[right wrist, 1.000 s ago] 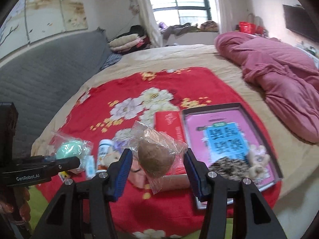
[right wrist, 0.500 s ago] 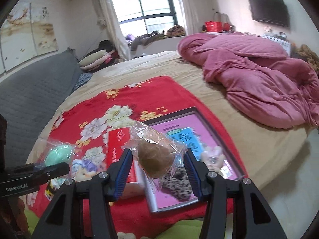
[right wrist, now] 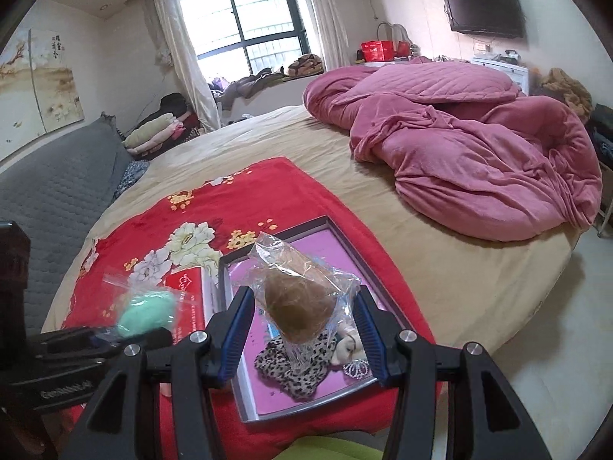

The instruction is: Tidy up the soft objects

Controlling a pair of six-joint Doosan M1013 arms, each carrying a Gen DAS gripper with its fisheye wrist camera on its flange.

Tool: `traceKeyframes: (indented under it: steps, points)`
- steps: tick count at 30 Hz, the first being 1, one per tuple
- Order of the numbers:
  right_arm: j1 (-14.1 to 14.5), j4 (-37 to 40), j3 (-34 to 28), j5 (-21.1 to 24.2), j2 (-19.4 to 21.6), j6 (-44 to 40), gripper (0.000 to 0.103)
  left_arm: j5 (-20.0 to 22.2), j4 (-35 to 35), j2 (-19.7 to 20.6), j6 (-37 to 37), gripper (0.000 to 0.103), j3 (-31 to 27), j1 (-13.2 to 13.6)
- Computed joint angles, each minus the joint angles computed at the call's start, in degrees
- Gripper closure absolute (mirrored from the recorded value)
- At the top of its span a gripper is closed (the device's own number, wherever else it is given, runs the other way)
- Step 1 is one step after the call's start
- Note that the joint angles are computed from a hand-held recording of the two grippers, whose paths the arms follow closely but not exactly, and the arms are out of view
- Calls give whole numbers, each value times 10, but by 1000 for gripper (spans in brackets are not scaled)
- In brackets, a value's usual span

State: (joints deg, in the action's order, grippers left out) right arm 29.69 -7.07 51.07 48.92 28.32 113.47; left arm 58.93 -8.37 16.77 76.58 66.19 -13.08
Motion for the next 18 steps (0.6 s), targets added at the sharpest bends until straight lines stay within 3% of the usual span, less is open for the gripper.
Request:
traceKeyframes:
  steps: [18]
  points:
    - [-15,47,-1,29,22,-17,50,77,9,82,11,60,-66,-10]
